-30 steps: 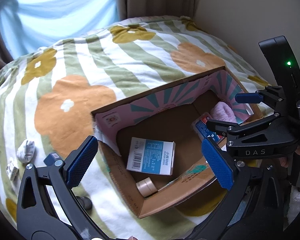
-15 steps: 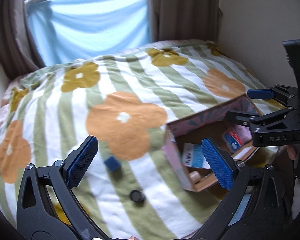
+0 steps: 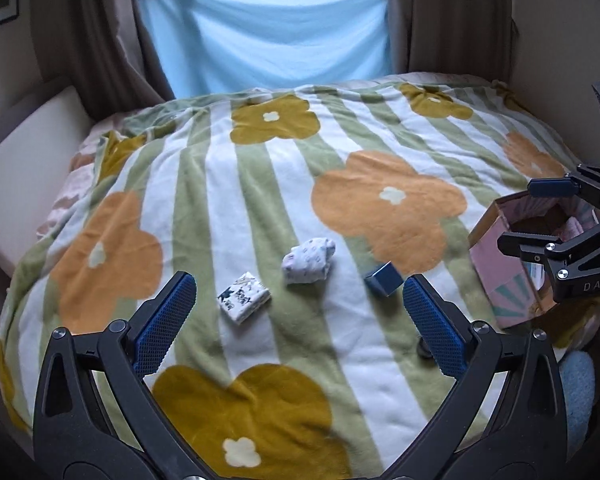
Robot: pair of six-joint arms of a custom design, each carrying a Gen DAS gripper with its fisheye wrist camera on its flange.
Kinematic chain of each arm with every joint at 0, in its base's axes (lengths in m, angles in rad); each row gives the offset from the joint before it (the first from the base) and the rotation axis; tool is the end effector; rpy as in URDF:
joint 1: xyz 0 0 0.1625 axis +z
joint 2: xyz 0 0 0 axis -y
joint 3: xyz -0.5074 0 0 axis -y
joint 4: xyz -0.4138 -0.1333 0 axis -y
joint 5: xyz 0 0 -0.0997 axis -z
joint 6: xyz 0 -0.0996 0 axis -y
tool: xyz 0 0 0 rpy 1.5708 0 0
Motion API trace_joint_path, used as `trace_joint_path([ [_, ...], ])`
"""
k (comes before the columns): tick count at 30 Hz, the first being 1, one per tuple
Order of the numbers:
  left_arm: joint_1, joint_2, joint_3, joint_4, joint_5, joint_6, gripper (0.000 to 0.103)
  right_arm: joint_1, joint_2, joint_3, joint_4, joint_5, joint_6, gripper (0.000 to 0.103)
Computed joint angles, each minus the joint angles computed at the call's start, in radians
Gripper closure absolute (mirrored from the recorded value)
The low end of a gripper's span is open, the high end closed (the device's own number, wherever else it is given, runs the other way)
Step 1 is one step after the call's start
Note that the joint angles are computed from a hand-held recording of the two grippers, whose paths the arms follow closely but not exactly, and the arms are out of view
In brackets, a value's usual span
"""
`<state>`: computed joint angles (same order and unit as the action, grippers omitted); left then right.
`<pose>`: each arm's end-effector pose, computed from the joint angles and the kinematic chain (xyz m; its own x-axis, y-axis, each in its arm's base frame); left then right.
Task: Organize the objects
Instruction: 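Move both open tools back over the remaining items on the bed, then grasp the tissue pack with the left tool while the right tool grasps the navy cube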
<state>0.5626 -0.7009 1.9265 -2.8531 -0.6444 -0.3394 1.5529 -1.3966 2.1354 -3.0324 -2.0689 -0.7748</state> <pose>-0.4200 -0.5165 0.0463 -0.6194 0.2791 -0.7338 0.6769 0.6633 -0.3192 0.0763 -0.5280 0.3839 -0.6330 -0.2875 0.7188 -0.6009 0.7679 -0.2220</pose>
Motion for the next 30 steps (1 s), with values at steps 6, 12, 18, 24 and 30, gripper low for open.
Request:
trace_joint_path([
  [6, 0.113, 0.007, 0.045, -0.110, -0.064, 0.100, 0.000, -0.025, 0.094, 0.010, -0.030, 0.041, 0.021, 0.018],
  [12, 0.222, 0.053, 0.016, -0.193, -0.129, 0.219, 0.003, -0.060, 0.192, -0.006, -0.092, 0.047, 0.007, 0.018],
  [18, 0.302, 0.102, -0.041, -0.179, -0.190, 0.307, 0.010, -0.086, 0.275, -0.044, -0.138, -0.001, -0.015, 0.018],
  [24, 0.339, 0.129, -0.068, -0.177, -0.223, 0.344, 0.018, -0.108, 0.315, -0.072, -0.122, -0.012, -0.017, 0.030],
  [30, 0.351, 0.140, -0.083, -0.183, -0.238, 0.366, 0.032, -0.120, 0.339, -0.092, -0.111, -0.015, -0.017, 0.045],
])
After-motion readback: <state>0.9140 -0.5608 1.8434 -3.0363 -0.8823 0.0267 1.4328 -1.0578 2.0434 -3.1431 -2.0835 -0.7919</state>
